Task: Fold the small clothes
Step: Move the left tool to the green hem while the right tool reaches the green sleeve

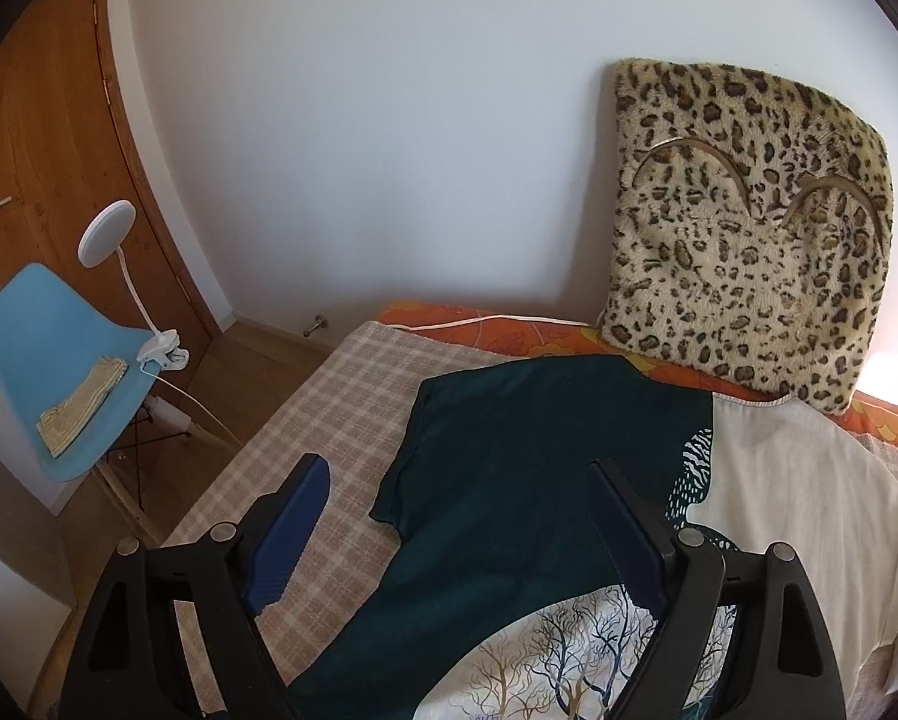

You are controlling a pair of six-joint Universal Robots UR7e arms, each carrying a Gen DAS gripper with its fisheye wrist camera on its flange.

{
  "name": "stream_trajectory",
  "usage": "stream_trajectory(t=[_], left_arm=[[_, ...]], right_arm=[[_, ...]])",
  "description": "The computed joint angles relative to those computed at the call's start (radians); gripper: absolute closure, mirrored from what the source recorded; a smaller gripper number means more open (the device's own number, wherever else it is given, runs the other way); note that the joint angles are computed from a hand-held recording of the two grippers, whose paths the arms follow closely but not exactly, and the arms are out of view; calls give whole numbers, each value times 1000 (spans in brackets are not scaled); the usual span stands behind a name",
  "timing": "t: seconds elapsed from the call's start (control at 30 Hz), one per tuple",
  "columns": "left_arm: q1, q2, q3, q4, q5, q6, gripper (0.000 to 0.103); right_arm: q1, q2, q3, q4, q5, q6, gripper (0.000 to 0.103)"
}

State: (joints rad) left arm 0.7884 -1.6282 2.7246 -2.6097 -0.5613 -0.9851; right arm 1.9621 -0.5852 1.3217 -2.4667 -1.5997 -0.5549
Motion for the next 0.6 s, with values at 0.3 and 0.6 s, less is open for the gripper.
stream_trajectory(t=[0.3, 0.6], left_arm=[[37, 18, 12, -172, -33, 85, 69], [49, 47, 5, -239, -54, 133, 69]], right_arm=[[64, 242, -262, 164, -45, 0, 27], [86, 490, -542, 278, -137, 69, 28]])
